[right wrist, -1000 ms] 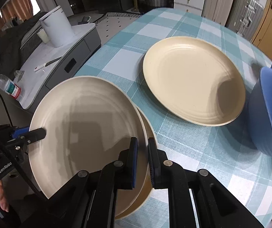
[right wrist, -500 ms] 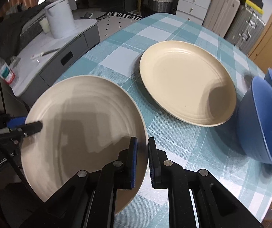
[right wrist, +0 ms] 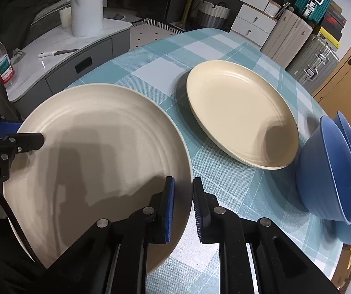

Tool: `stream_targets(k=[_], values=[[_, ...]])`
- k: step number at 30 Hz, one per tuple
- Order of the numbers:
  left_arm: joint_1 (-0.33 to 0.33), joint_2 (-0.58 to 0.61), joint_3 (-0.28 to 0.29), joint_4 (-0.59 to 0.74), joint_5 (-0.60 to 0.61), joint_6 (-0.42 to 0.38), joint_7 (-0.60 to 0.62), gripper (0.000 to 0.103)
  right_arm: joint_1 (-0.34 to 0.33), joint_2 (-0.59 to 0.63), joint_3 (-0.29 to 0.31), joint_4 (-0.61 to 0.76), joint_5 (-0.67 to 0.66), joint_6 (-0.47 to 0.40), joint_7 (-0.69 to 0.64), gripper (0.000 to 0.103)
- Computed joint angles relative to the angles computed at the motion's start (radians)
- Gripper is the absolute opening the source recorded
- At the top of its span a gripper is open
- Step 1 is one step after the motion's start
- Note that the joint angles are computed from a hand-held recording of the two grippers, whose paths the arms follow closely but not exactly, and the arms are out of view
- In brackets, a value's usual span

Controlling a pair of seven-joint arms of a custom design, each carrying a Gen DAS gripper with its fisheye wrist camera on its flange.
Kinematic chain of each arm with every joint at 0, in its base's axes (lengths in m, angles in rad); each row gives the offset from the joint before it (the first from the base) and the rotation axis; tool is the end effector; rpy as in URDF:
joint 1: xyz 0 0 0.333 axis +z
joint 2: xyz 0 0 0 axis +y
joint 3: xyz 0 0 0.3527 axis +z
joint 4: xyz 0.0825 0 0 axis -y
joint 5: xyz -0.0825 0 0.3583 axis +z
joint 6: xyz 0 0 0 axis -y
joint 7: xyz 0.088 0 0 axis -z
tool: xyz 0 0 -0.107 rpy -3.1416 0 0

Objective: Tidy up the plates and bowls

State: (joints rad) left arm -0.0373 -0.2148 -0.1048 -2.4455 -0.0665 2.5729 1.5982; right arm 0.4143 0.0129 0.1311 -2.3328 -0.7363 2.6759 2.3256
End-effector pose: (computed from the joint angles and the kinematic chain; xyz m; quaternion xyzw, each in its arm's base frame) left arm 0.4533 -0.0657 0.4689 -0.6533 0.7377 -0.1343 0.1047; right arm 0.4281 0.2836 0.4146 -0.8050 0.5325 -0.2303 0.1237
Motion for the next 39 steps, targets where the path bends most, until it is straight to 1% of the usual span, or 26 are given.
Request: stream_targets(k=[3, 4, 5, 7, 10, 15, 20, 23, 27, 30, 32, 33, 35, 36, 37, 38, 39], values=[[-0.004, 0.001, 0.008, -0.003, -0.025, 0.002, 0.012, 0.024, -0.001, -0.005, -0.001, -0.008, -0.027, 0.013, 0.019, 0.015], [-0.004, 0.001, 0.009, -0.005, -0.031, 0.005, 0.015, 0.029, -0.002, -0.008, -0.002, -0.011, -0.036, 0.02, 0.026, 0.015], [-0.007, 0.003, 0.013, -0.005, -0.043, 0.005, 0.024, 0.038, -0.005, -0.013, -0.003, -0.016, -0.059, 0.033, 0.04, 0.015], [-0.007, 0.004, 0.018, -0.009, -0.066, 0.008, 0.034, 0.044, -0.007, -0.02, 0.0, -0.021, -0.088, 0.042, 0.059, 0.015], [-0.004, 0.0, 0.012, -0.018, -0.063, 0.02, 0.032, 0.044, -0.013, -0.03, 0.002, -0.029, -0.109, 0.064, 0.076, 0.017], [0.001, 0.004, 0.002, -0.014, -0.031, 0.014, 0.01, 0.044, -0.025, -0.052, 0.008, -0.04, -0.135, 0.087, 0.104, 0.019], [0.001, 0.002, 0.009, -0.005, -0.041, -0.007, 0.017, 0.044, -0.044, -0.092, 0.019, -0.06, -0.166, 0.125, 0.14, 0.031], [-0.001, -0.017, 0.023, -0.009, -0.078, 0.003, 0.034, 0.044, -0.062, -0.124, 0.032, -0.077, -0.192, 0.148, 0.169, 0.044], [-0.01, -0.057, 0.036, -0.016, -0.134, 0.02, 0.055, 0.044, -0.09, -0.168, 0.042, -0.106, -0.189, 0.199, 0.17, 0.046], [-0.022, -0.106, 0.026, -0.037, -0.145, 0.07, 0.056, 0.044, -0.116, -0.203, 0.047, -0.134, -0.147, 0.248, 0.16, 0.049], [-0.028, -0.13, 0.015, -0.05, -0.133, 0.105, 0.047, 0.047, -0.141, -0.234, 0.055, -0.161, -0.12, 0.286, 0.164, 0.06], [-0.032, -0.149, 0.002, -0.064, -0.123, 0.135, 0.033, 0.049, -0.159, -0.254, 0.06, -0.179, -0.115, 0.313, 0.173, 0.064], [-0.059, -0.171, 0.007, -0.08, -0.131, 0.176, 0.034, 0.056, -0.208, -0.29, 0.083, -0.208, -0.123, 0.357, 0.199, 0.078], [-0.083, -0.186, 0.009, -0.092, -0.142, 0.208, 0.044, 0.057, -0.242, -0.313, 0.101, -0.225, -0.133, 0.375, 0.217, 0.08], [-0.094, -0.197, 0.002, -0.102, -0.139, 0.233, 0.04, 0.062, -0.279, -0.337, 0.12, -0.242, -0.141, 0.397, 0.235, 0.082], [-0.104, -0.204, 0.001, -0.108, -0.137, 0.252, 0.039, 0.072, -0.299, -0.362, 0.12, -0.265, -0.133, 0.425, 0.234, 0.083], [-0.118, -0.216, -0.005, -0.122, -0.137, 0.287, 0.034, 0.079, -0.299, -0.38, 0.112, -0.282, -0.113, 0.436, 0.219, 0.083]])
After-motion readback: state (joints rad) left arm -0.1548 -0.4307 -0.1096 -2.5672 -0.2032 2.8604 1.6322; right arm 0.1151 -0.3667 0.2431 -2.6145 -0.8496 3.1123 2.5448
